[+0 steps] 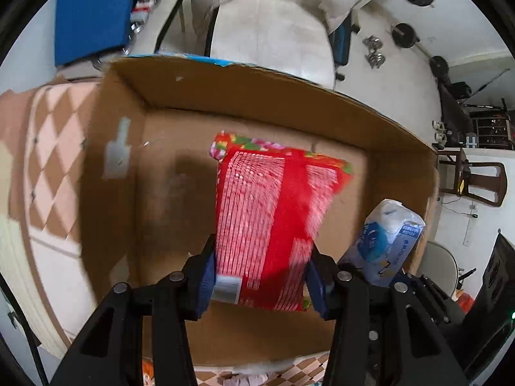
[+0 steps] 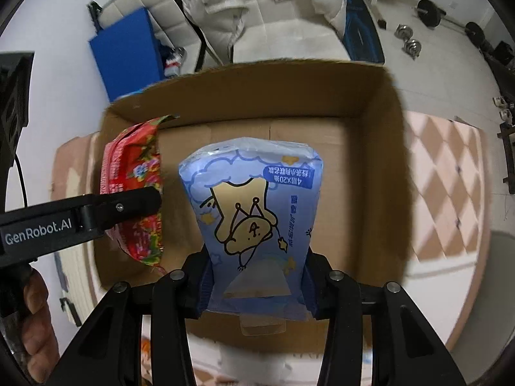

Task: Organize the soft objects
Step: 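Carry both packs into the box and open both tools, then grasp the orange panda bag with left tool while right tool grasps the white cotton bag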

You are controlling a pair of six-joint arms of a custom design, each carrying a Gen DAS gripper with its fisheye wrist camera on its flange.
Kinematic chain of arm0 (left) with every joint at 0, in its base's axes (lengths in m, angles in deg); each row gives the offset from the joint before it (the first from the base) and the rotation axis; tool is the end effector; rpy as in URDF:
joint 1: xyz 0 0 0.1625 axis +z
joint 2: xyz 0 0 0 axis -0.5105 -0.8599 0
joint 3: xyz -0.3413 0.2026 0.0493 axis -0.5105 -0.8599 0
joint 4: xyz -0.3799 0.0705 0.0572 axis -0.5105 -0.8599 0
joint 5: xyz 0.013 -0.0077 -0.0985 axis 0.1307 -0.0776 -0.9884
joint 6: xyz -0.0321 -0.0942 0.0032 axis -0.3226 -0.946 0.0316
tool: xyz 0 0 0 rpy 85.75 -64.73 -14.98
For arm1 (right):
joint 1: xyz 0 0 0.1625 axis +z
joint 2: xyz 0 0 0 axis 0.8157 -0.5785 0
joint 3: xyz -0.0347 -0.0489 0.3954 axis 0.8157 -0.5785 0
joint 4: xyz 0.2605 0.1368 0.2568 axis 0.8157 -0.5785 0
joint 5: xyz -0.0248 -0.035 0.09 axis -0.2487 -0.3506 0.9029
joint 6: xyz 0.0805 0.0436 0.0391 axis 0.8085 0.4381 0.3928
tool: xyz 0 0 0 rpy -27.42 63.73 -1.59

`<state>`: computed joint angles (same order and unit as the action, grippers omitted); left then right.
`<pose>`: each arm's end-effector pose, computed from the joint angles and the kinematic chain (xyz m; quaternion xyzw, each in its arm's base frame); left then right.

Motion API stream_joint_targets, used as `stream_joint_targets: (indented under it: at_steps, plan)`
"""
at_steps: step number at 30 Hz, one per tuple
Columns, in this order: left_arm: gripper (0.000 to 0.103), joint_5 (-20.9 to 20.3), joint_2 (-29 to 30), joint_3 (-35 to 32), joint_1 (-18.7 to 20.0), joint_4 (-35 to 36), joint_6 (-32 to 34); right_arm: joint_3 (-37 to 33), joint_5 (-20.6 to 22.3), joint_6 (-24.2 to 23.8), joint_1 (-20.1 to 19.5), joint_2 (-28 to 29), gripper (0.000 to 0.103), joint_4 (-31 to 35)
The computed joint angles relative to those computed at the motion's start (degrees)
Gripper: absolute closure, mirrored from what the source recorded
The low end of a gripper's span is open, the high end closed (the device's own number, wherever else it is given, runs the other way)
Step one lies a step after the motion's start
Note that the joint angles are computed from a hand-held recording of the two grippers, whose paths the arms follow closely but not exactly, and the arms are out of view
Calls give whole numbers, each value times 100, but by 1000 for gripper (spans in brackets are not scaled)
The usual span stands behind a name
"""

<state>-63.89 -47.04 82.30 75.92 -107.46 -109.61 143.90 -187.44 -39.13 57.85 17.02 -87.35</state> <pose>-0.3175 -0.5436 0.1930 -0.0443 0.9653 0.0589 0.2504 0.3011 -0.5139 0.2665 -0.0175 -0.9598 0.0444 0.2766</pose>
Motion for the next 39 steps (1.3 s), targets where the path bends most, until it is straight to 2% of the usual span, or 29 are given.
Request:
stream_joint_targets:
  at_steps: [6, 12, 15, 16, 17, 18, 19, 20, 21, 23, 24, 27, 29, 31, 33, 34, 36, 39]
  plan:
    - [57, -285, 405, -215, 317, -76, 210, -370, -81, -144, -359, 615, 55, 63]
    - [57, -55, 525, -310, 298, 164, 308, -708, -244, -165, -559, 1028, 52, 349]
    - [56, 46, 412, -267, 240, 334, 223, -727, -220, -139, -607, 1057, 29, 474]
    - [54, 84, 426, -315, 243, 390, 210, -676, -215, -133, -599, 1009, 15, 479]
    - [46, 106, 373, -292, 204, 435, 202, -591, -219, -119, -578, 921, 8, 455]
    - [36, 182, 307, -263, 138, 487, 199, -527, -228, -97, -550, 844, 7, 456]
    - [30, 324, 228, -227, 45, 551, 195, -492, -254, -94, -528, 784, 6, 467]
    - [19, 489, 163, -205, -36, 612, 191, -417, -307, -85, -477, 683, 4, 458]
    - [12, 658, 31, -118, -194, 644, 156, -348, -416, -75, -399, 579, 0, 430]
    - [10, 822, -222, 81, -417, 588, 147, -105, -736, -139, -163, 314, 0, 257]
    - [1, 932, -403, 219, -601, 560, 90, 5, -881, -178, -47, 193, 0, 205]
    - [0, 1250, -843, 542, -1078, 580, -19, 406, -1349, -415, 385, -182, 0, -61]
    - [0, 1457, -1011, 684, -1354, 642, -7, 575, -1484, -437, 635, -354, 0, -114]
    - [0, 1684, -1321, 939, -1751, 920, -200, 545, -1403, -368, 756, -377, 0, -91]
    - [0, 1831, -1603, 1212, -2055, 1320, -553, 748, -1055, -115, 876, -625, 0, 22]
    - [0, 1779, -1749, 1320, -2166, 1608, -794, 869, -860, 30, 910, -779, 0, 123]
    - [0, 1463, -2099, 1662, -2367, 2052, -1247, 1289, -438, 484, 957, -1172, 0, 307]
    - [0, 650, -2900, 2439, -2459, 2404, -2233, 1926, -1, 875, 927, -1538, 0, 388]
